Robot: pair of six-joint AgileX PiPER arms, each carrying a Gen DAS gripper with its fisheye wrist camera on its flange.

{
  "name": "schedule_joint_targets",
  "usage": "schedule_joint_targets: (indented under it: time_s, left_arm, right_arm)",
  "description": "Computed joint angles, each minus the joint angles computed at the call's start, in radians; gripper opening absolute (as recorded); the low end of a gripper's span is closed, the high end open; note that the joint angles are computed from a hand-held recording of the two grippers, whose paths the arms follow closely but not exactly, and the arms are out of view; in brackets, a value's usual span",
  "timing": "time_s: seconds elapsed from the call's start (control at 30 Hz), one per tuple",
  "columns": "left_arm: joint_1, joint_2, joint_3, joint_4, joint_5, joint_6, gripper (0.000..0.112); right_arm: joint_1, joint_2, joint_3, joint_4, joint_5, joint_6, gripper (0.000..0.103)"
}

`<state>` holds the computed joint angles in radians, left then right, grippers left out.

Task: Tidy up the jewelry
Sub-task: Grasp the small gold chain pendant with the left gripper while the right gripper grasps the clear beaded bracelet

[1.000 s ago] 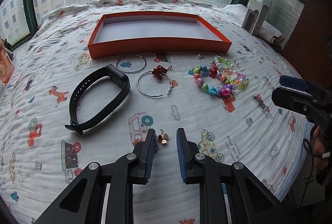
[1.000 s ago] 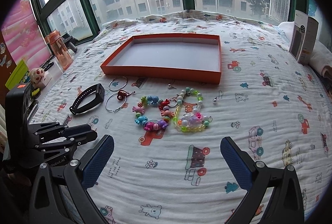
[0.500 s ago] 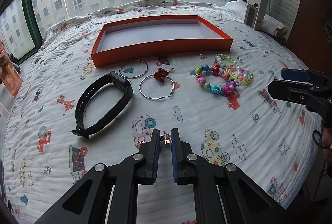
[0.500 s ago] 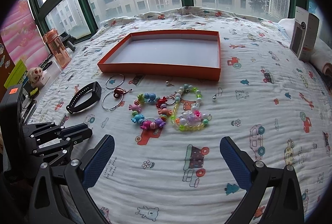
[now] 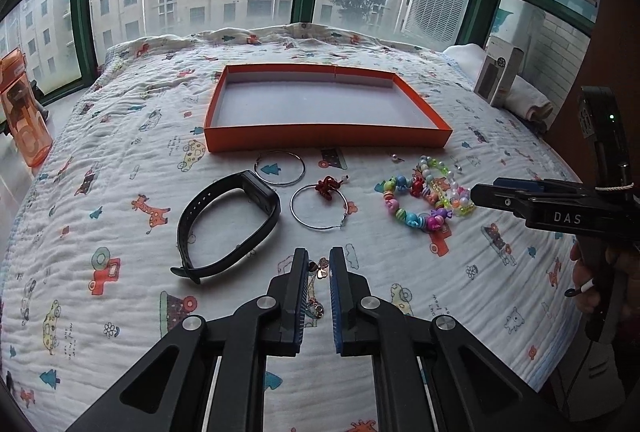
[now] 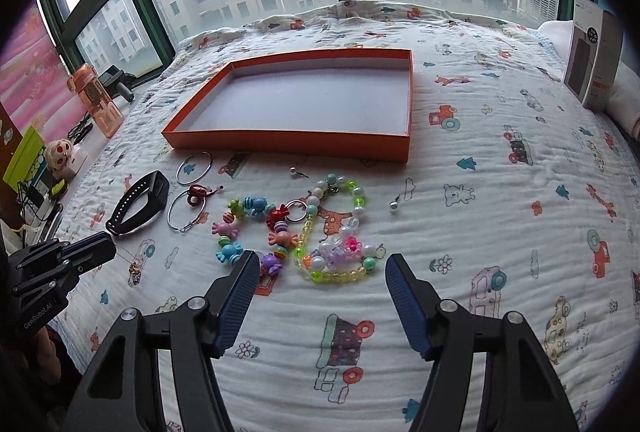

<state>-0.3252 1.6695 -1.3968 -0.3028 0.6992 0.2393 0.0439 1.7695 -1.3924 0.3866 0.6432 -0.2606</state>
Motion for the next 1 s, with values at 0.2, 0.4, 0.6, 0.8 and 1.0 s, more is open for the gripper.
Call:
schedule_joint_targets:
  time_s: [0.2,0.4,0.6,0.8,1.0]
  left_arm:
    - [0.009,0.009,-0.009,-0.021,0.005,0.013,0.011]
    - [0.018,0.022,-0.019,-0.04,0.011,0.029,0.011]
    - [0.025,0.048,-0.045,-0.054,0.022,0.036,0.011]
    - [0.031,0.072,-0.079,-0.053,0.033,0.035,0.011]
    - [0.048,0.085,-0.109,-0.064,0.041,0.033,0.011]
  right_arm:
    - [-0.023,0.07,-0.1,0.008,0.041,0.01,0.055]
    - [-0.018,0.147,-0.194,-0.043,0.089,0.034,0.033]
    - [-0.008,0.204,-0.278,-0.08,0.116,0.037,0.028]
    - [0.011,0.248,-0.327,-0.131,0.122,0.039,0.024]
    - [0.032,0.239,-0.318,-0.195,0.105,0.065,0.014]
